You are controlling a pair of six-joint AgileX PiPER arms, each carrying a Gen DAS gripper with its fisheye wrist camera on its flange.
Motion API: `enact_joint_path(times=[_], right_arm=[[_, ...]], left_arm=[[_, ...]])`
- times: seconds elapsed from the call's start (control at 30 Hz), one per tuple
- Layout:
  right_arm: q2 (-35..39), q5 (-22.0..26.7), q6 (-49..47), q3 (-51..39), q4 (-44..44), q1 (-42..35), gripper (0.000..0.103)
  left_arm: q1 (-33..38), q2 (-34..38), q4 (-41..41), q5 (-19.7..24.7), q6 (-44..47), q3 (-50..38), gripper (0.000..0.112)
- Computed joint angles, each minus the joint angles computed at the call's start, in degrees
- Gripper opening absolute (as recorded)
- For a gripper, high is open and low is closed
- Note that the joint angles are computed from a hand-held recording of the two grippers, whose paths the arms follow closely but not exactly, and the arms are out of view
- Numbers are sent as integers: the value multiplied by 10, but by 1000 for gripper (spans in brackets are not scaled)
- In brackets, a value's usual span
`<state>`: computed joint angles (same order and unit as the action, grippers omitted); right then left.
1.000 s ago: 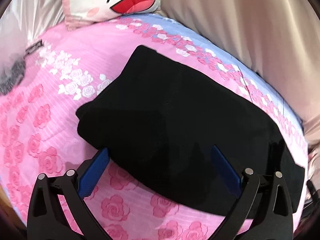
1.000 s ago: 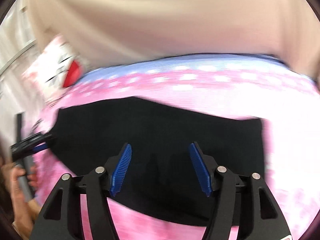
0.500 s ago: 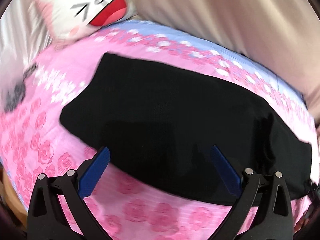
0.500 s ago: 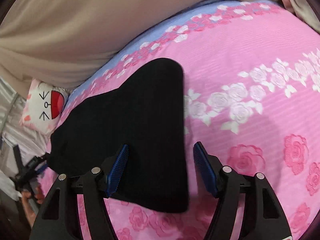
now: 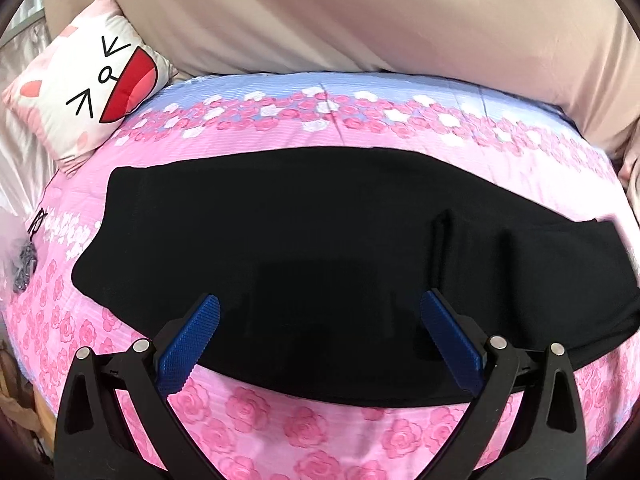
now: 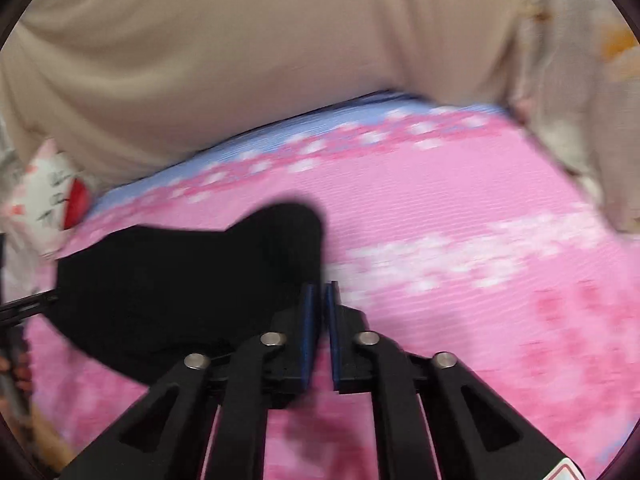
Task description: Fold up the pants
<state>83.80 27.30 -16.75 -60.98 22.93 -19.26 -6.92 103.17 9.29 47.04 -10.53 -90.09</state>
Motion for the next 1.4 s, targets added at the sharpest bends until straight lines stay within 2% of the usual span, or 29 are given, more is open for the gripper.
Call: enact_joint_path(times=[0.07, 0.1, 0.17, 0.2, 0.23, 0.3, 0.4, 0.47, 0.57, 0.6, 0.63, 0.67, 0.73, 0.87, 0.93, 1.0, 1.03, 1.1, 1.17, 1.2, 1.27, 1.4], right_arm=[[5, 52, -64, -15, 68, -84, 0], [-5, 52, -91, -6, 91, -108, 12], [-38, 44, -125, 10, 85, -100, 13], [-56, 46, -153, 18, 94, -76, 21], [-66, 53, -178, 22, 112, -56, 53], [-73, 55, -219, 28, 155, 23, 88], [-23, 34, -177, -3, 109, 179, 85], [37, 10, -114, -44, 38, 282, 84], [122, -16, 12, -106, -113, 374, 81], [140, -10, 39, -121, -139, 382, 63], [167, 7, 50, -148, -143, 384, 22], [193, 37, 61, -179, -123, 380, 8], [215, 60, 28, -209, -50, 356, 7], [237, 89, 37, -282, -10, 368, 7], [287, 125, 40, -355, -4, 391, 8], [341, 149, 78, -411, -42, 425, 11], [354, 150, 87, -425, -57, 437, 11], [358, 123, 105, -416, -90, 456, 12], [357, 138, 92, -427, -63, 455, 28], [344, 136, 63, -413, -18, 447, 50], [299, 109, 31, -362, 32, 433, 66], [237, 76, 72, -301, 4, 419, 70]], left_arm=[[-2, 6, -1, 2, -2, -1, 98], [-5, 8, 4, 6, -8, -1, 98], [-12, 15, 13, 8, -16, -2, 98], [-14, 22, 20, 12, -21, -9, 98], [-18, 27, 24, 16, -26, -14, 98], [-17, 29, 15, 18, -23, -19, 98], [-16, 23, 12, 12, -20, -13, 98], [-15, 13, 20, 4, -17, 1, 98], [-4, -6, 42, -16, -16, 28, 98], [5, -11, 44, -22, -13, 36, 98], [16, -14, 35, -26, -2, 39, 98], [30, -16, 17, -30, 16, 42, 98], [62, -14, -17, -34, 49, 42, 98], [130, 1, -81, -41, 107, 32, 98], [165, 16, -122, -37, 139, 16, 98], [203, 32, -171, -26, 172, -2, 98], [214, 36, -185, -24, 179, -7, 98], [245, 44, -207, -23, 187, -17, 98], [274, 49, -217, -26, 187, -24, 98], [288, 50, -221, -33, 186, -22, 98], [312, 61, -218, -41, 166, -28, 98], [343, 112, -230, -11, 121, -71, 98]])
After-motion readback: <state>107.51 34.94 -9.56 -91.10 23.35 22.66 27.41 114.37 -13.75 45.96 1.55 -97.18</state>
